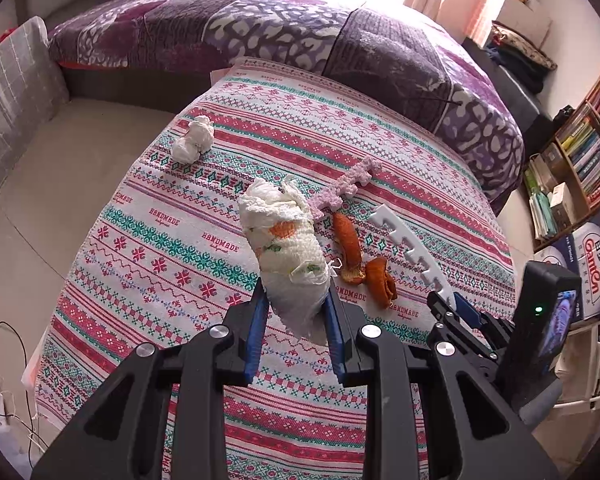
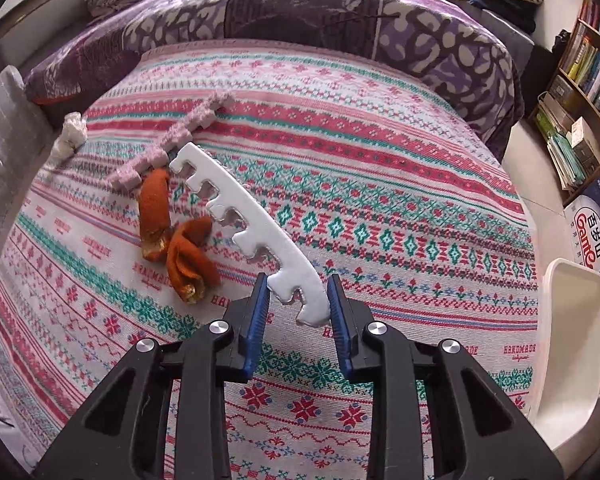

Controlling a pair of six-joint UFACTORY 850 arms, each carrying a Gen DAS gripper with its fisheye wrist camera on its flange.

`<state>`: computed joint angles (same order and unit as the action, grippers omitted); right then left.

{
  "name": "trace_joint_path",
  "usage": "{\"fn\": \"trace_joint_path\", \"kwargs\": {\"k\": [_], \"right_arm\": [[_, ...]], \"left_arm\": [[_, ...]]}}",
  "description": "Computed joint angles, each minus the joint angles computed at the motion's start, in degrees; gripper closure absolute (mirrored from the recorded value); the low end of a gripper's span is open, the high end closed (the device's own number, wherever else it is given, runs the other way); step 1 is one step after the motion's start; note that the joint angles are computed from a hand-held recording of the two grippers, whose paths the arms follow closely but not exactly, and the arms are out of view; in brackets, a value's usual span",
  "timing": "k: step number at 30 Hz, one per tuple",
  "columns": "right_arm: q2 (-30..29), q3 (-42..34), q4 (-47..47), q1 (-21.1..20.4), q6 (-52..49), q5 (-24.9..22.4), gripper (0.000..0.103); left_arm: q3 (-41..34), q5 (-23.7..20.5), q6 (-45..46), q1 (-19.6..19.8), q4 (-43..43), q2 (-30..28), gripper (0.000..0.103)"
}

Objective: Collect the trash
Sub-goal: 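Carry the cloth bundle with the left tool while the right tool drops the foam separator into the bin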

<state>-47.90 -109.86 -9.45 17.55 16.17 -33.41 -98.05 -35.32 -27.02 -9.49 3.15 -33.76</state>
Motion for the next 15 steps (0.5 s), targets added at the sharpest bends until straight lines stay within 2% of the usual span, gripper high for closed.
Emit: {"fn": "trace_joint_path", "kwargs": {"k": [8,15], "right_arm": [[7.72,7.2,-3.52,-0.85,9.5,7.79,0.075],[11.84,10.87,-10.9,-1.8,18.96,10.01,0.074]], "left_arm": [[0.18,2.14,-8.34,-1.56,8.26,0.91,0.076],[0.66,3.95,-18.14,-4.2,20.4,1.85,0.076]]}}
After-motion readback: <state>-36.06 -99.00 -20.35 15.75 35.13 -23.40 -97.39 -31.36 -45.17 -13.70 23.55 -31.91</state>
